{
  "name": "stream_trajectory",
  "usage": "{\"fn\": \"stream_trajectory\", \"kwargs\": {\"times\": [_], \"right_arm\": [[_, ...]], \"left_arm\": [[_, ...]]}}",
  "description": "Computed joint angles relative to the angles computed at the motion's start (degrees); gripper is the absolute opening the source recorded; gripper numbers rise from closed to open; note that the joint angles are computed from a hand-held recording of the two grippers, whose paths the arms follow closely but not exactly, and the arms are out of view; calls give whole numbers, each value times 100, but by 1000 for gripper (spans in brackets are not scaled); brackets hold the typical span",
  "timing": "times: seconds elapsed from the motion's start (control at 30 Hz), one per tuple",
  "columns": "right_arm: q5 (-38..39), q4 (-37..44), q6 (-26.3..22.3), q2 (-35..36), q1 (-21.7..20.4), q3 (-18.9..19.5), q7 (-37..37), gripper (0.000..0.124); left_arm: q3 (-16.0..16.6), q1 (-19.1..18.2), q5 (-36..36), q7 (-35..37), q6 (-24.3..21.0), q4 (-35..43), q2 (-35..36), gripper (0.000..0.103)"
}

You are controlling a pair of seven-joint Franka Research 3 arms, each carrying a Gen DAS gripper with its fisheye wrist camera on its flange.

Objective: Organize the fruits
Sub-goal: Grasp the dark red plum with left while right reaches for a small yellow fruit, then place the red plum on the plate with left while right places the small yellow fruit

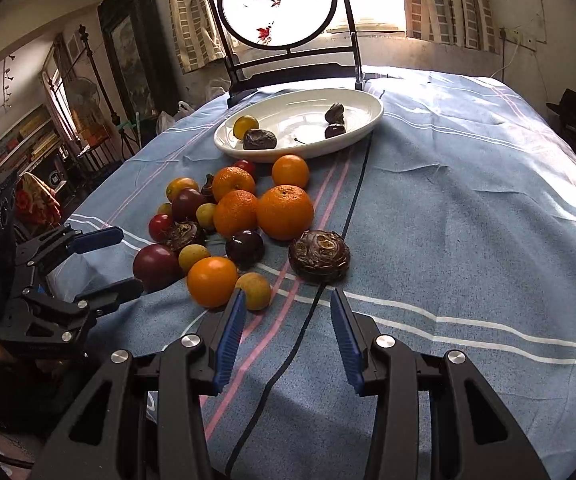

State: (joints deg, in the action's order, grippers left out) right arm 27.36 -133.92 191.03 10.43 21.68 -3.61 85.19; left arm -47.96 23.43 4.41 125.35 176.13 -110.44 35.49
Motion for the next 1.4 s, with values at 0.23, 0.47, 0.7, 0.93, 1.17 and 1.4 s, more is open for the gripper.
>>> {"fn": "stream_trajectory", "kwargs": {"times": [0.23, 0.47, 0.7, 0.93, 1.17, 1.4], "right_arm": [[-53, -1, -47, -1, -59, 79, 27, 44], [-492, 312, -338, 284, 372, -317, -77, 44], [-751, 626, -437, 655, 1682, -1708, 332, 38], [-1089, 671, -692, 570, 997, -1103, 502, 33], [-1787, 642, -749, 655, 1786, -1951, 942, 27], [-1736, 515, -491, 510, 1649, -1803, 1013, 24]], "left_arm": [[206, -345, -405, 139, -656, 424, 181, 40], [-521, 474, -1036, 737, -411, -62, -77, 40], [-738, 788, -1215, 852, -501, -71, -137, 40], [-679, 741, -1493, 1014, -520, -15, -126, 40], [-669, 757, -1644, 1096, -522, -16, -152, 40], [-648, 726, -1765, 1186, -508, 7, -177, 40]]}}
